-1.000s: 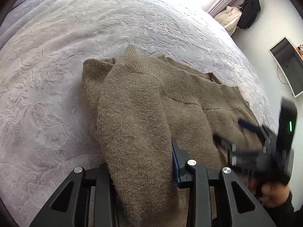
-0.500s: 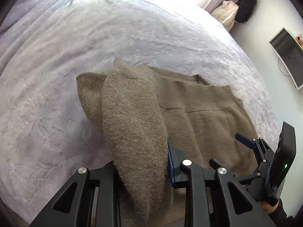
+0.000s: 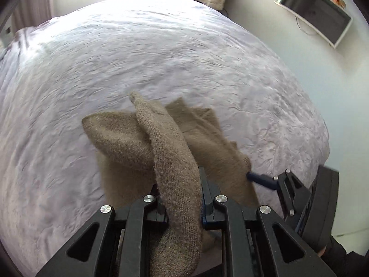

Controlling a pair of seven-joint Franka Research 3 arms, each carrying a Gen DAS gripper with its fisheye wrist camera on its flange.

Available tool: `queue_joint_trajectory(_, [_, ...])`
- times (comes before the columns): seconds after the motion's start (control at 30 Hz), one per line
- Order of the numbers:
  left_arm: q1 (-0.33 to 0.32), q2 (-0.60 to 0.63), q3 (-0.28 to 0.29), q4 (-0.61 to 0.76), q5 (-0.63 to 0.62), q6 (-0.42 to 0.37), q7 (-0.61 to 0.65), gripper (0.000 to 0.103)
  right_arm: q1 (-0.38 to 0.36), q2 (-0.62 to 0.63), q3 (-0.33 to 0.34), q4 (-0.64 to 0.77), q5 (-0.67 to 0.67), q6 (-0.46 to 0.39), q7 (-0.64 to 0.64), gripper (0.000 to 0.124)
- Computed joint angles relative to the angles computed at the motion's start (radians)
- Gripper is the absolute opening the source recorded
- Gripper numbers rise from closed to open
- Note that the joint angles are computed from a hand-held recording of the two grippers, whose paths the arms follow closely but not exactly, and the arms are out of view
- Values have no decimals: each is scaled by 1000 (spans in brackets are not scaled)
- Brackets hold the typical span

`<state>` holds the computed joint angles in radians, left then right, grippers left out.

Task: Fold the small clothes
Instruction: 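Lift the side edge with the left gripper and fold it across the body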

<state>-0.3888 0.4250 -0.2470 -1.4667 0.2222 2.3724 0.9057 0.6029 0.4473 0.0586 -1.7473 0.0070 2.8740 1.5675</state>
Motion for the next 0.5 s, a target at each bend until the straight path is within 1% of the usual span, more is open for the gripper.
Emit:
queue_joint_trajectory(0.1, [-39, 148, -4, 213, -2, -112, 28, 19, -59, -29, 62, -66, 56, 48, -90, 101])
queue_joint_trajectory(0.17, [-60, 215, 1, 301, -6, -158, 42, 19, -107, -34, 119, -89, 117, 78, -172, 101])
queue_joint_trajectory(0.23, [-68, 244, 4, 325, -16, -162, 51, 19, -152, -38, 169, -111, 173, 111, -268, 101])
queue_joint_trajectory(0.3, [-58, 237, -1, 288, -40, -128, 55, 19, -182, -46, 199, -138, 205, 152, -365, 101])
queue_joint_trajectory(0.37, [-46, 221, -5, 247, -59, -93, 56, 19, -177, -41, 176, -135, 200, 183, -423, 101])
queue_joint_trajectory(0.4, [-39, 204, -7, 216, -66, -70, 56, 19, -188, -37, 178, -127, 208, 188, -451, 100])
queue_joint_trajectory(0.43, [-36, 191, -7, 197, -70, -54, 53, 19, -217, -30, 199, -115, 226, 188, -489, 98])
queue_joint_trajectory(0.47, [-37, 189, -6, 197, -70, -53, 51, 19, -216, -23, 185, -100, 229, 185, -503, 97])
queue_joint_trajectory(0.5, [-39, 192, -4, 207, -69, -56, 46, 19, -182, -17, 137, -83, 215, 173, -486, 94])
